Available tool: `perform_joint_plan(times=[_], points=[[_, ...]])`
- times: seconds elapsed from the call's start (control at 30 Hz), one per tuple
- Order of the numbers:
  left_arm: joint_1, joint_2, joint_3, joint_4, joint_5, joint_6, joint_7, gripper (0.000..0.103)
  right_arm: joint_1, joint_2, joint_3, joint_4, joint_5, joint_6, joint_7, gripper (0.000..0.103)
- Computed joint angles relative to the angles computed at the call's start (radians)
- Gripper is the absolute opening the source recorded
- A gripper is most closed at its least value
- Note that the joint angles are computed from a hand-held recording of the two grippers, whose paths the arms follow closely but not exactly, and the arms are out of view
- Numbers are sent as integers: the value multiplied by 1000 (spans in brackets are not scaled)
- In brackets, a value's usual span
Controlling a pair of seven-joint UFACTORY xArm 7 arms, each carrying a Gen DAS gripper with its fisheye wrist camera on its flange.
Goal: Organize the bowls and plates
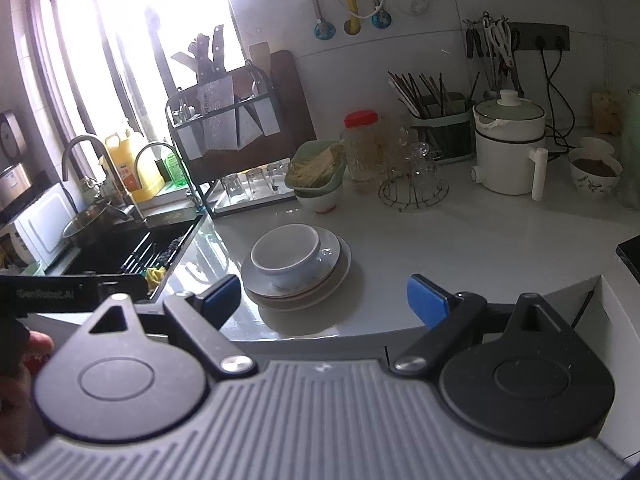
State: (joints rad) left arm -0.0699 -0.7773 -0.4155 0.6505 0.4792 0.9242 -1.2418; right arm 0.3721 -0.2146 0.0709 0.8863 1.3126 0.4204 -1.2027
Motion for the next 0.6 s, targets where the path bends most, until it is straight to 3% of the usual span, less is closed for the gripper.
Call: perform_joint_plan(times=[0.6], points=[[-7, -6, 14, -16, -13, -23, 6, 100, 19, -4, 9, -7, -2, -42, 11, 91]])
